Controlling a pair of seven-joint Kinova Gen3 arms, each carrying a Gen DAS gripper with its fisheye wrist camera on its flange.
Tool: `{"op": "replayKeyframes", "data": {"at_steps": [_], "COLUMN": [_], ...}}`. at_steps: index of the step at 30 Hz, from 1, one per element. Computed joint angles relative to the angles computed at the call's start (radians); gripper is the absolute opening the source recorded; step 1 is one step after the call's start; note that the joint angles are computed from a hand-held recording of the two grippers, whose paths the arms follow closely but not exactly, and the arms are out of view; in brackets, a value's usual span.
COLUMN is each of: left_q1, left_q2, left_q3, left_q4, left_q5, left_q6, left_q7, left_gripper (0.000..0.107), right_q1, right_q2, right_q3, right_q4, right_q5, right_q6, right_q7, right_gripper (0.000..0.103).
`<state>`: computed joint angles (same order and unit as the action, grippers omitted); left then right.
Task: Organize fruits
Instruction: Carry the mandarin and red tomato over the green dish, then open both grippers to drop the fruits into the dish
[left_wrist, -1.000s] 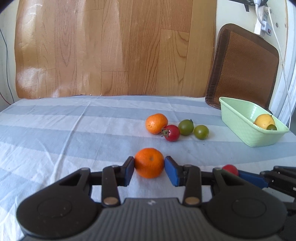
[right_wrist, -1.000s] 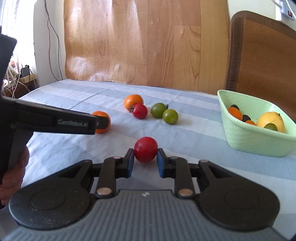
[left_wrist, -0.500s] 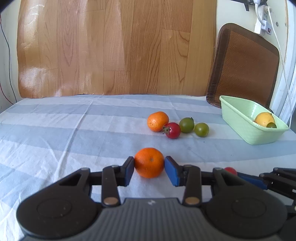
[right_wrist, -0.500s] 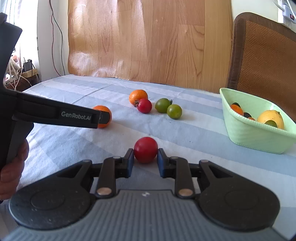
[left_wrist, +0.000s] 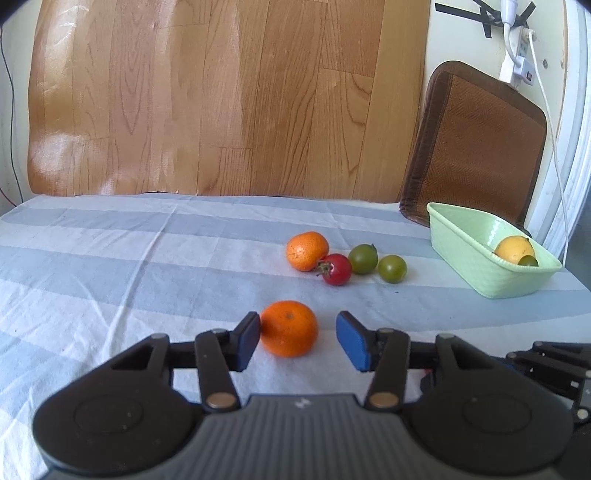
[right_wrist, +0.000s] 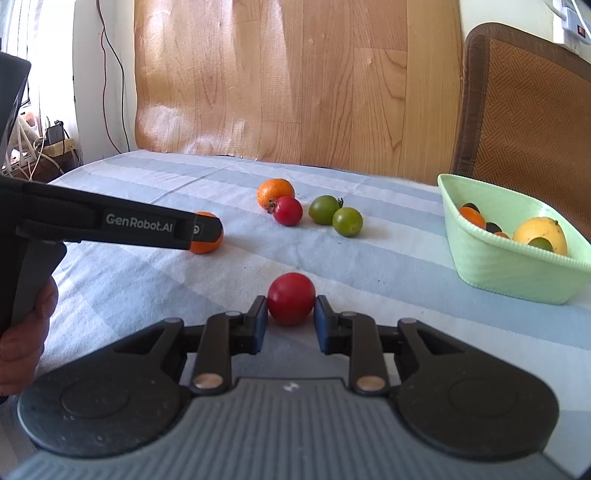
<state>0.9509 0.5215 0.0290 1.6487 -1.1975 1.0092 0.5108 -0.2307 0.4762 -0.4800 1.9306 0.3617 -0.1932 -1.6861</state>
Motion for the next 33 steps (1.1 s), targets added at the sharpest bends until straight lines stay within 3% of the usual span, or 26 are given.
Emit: {"op": "replayKeyframes", "data": {"at_steps": [3,6,9,12,14,17,20,27,29,31,33], "left_q1": [-0.02,-0.021,-0.018,-0.015,-0.005,0.053,0.006,-0.22,-0.226,-0.197,-0.172], "left_q2": [0.01,0.022,0.011,0.003,0.011,0.037,0.081,0.247,0.287,0.311,0.329], "left_q3": [0.008,-0.001,-0.012,-0.017,-0.027,-0.129,-0.114,0.147,0.14,0.067,0.013], "left_q4": [-0.02,-0.033,-0.026,-0.039,-0.076,-0.159,-0.277,-0.593,-0.671,-0.711,-0.737], "left_q5": [0.037,0.065,0.064,0.037,0.008,0.018,0.04,0.124,0.194,0.275,0.322], "left_q6": [-0.004,-0.007,-0.037,-0.074,-0.095,-0.18,-0.257,-0.243,-0.225,-0.23,-0.228], "left_q7": [-0.043,-0.063,-0.047,-0.047,-0.086,-0.193,-0.315,-0.6,-0.681,-0.733,-0.755], "left_gripper": [0.048,0.041,0.037,0.037,0.037,0.037,0.037,0.038,0.038,0.039,0.047], "right_q1": [0.011,0.014,-0.015,-0.015,-0.072,-0.151,-0.18,-0.145,-0.148,-0.139,-0.147], "right_q2": [0.003,0.002,-0.005,-0.014,-0.04,-0.058,-0.044,-0.005,0.008,0.015,0.021], "right_q3": [-0.013,-0.014,0.038,0.062,0.147,0.265,0.342,0.398,0.41,0.408,0.415], "right_q4": [-0.004,-0.005,0.023,0.081,0.119,0.165,0.173,0.098,0.066,0.042,0.038], "right_q5": [0.006,0.025,0.061,-0.035,-0.117,-0.239,-0.329,-0.423,-0.469,-0.486,-0.488], "right_q6": [0.008,0.01,-0.062,-0.184,-0.265,-0.387,-0.477,-0.425,-0.39,-0.351,-0.358], "right_q7": [-0.007,-0.027,-0.087,-0.021,0.03,0.099,0.138,0.171,0.17,0.153,0.16], "right_gripper": [0.03,0.03,0.029,0.029,0.029,0.029,0.029,0.029,0.029,0.03,0.03]}}
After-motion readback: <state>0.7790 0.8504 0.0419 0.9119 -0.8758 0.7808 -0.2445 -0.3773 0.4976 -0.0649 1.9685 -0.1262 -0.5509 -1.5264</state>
